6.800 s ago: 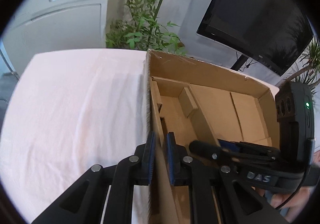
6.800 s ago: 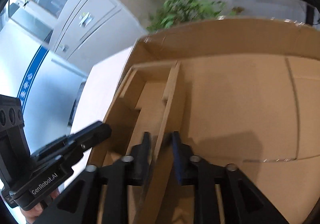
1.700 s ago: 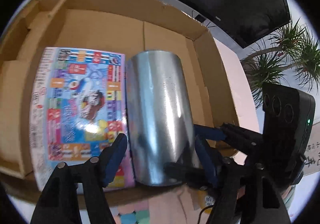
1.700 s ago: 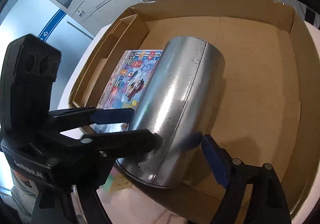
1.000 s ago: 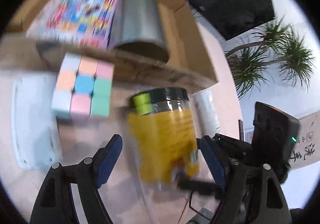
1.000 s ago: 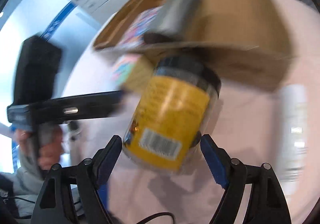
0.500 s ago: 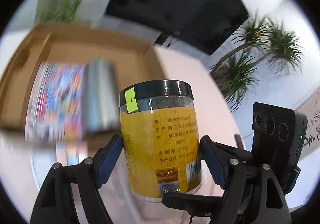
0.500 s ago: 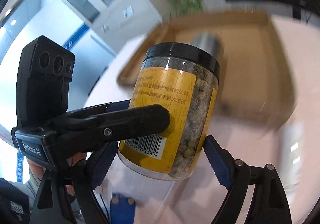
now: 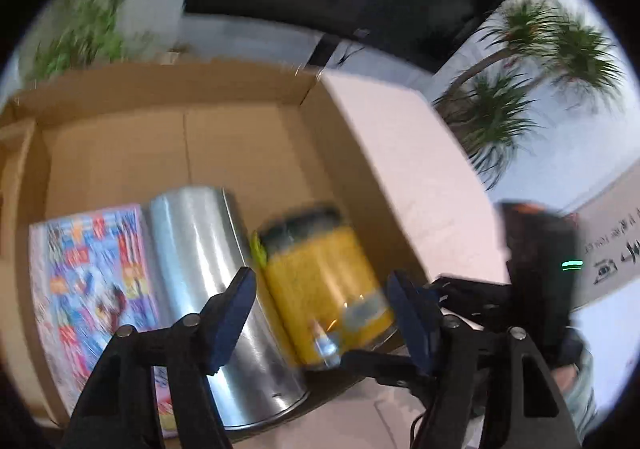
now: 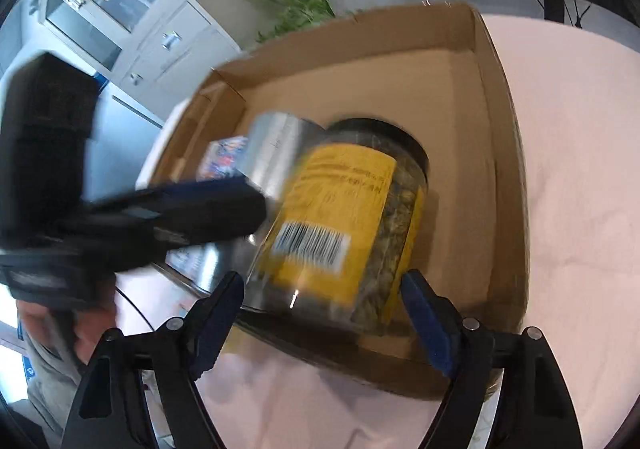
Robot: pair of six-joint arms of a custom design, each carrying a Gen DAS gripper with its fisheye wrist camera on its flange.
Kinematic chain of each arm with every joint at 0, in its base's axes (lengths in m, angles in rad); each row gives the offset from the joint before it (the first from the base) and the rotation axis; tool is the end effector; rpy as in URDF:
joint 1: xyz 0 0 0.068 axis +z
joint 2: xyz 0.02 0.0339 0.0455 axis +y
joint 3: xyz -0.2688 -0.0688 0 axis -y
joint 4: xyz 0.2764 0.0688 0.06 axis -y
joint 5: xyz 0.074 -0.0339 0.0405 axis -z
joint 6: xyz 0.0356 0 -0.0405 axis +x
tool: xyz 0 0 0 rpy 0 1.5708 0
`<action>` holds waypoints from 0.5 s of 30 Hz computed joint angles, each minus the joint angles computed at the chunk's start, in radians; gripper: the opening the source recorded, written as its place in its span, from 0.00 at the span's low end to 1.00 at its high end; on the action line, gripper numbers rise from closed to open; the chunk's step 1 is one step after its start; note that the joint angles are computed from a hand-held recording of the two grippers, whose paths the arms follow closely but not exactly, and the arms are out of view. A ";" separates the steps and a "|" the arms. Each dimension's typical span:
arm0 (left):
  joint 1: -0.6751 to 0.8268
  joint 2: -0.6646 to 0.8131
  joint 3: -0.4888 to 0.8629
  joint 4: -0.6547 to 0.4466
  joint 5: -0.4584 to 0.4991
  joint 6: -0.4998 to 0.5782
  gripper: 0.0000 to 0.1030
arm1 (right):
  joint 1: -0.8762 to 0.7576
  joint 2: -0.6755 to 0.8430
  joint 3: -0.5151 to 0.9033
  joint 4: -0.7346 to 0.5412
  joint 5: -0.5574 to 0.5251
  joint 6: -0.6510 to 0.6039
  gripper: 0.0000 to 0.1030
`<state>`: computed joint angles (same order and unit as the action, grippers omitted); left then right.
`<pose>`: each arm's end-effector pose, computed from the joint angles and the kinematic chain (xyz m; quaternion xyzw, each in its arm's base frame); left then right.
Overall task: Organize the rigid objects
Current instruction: 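Place the yellow jar in the tray beside the silver can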
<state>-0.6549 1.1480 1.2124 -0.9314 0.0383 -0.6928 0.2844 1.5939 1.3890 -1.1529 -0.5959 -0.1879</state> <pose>0.1995 -0.1549 0.3528 -0.0112 0.9385 -0.2291 0.2581 0.3120 0.1120 0.2836 -0.2527 0.9168 0.2965 0.0874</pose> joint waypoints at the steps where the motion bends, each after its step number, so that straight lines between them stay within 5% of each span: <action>1: 0.027 -0.021 0.009 -0.014 -0.008 0.025 0.67 | -0.006 0.006 -0.008 -0.009 -0.001 -0.016 0.78; 8: 0.341 -0.003 -0.006 -0.042 0.070 0.235 0.67 | -0.016 0.011 0.048 -0.075 -0.023 -0.115 0.77; 14: 0.389 0.103 -0.034 -0.001 0.180 0.285 0.65 | -0.031 0.224 0.316 0.016 -0.025 0.051 0.76; 15: 0.377 0.104 -0.048 0.019 0.195 0.281 0.65 | -0.018 0.285 0.366 0.021 0.003 0.089 0.68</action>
<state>-0.2778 1.2517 1.1641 -0.9125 0.2334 -0.4118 0.2662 1.8792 1.7552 -1.1324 -0.5931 -0.0994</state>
